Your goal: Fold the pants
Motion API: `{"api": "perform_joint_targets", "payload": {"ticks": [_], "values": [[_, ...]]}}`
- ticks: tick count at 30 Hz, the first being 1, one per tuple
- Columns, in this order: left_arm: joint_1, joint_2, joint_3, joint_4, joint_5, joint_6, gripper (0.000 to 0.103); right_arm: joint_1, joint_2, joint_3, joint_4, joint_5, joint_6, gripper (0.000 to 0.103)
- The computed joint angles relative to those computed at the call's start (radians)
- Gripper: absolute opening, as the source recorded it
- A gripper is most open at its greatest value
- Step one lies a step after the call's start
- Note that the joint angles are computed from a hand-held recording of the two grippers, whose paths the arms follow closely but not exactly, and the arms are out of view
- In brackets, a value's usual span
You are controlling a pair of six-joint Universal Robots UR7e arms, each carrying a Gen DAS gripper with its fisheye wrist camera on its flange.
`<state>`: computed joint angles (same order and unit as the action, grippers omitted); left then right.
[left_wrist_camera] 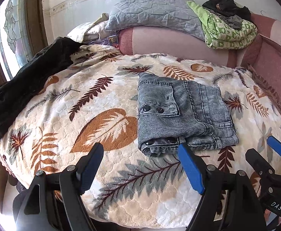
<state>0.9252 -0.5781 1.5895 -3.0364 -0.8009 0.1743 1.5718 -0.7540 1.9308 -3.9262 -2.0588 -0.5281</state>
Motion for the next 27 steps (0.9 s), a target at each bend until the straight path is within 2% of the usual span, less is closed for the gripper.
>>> {"api": "perform_joint_targets", "payload": {"ticks": [3,7,11,27], "values": [[0.001,0.002,-0.01,0.008,0.004,0.002,0.08,0.013,0.001,-0.002,0.0,-0.026,-0.024,0.096],[0.0,0.003,-0.021,0.022,0.0,-0.003,0.08,0.023,-0.019,0.0,0.041,-0.044,0.003,0.096],[-0.009,0.006,-0.02,-0.001,0.009,0.029,0.08,0.041,-0.026,-0.015,0.053,-0.067,-0.017,0.096],[-0.003,-0.001,-0.055,0.077,-0.057,-0.006,0.08,0.069,-0.031,-0.055,0.124,-0.114,-0.034,0.096]]}}
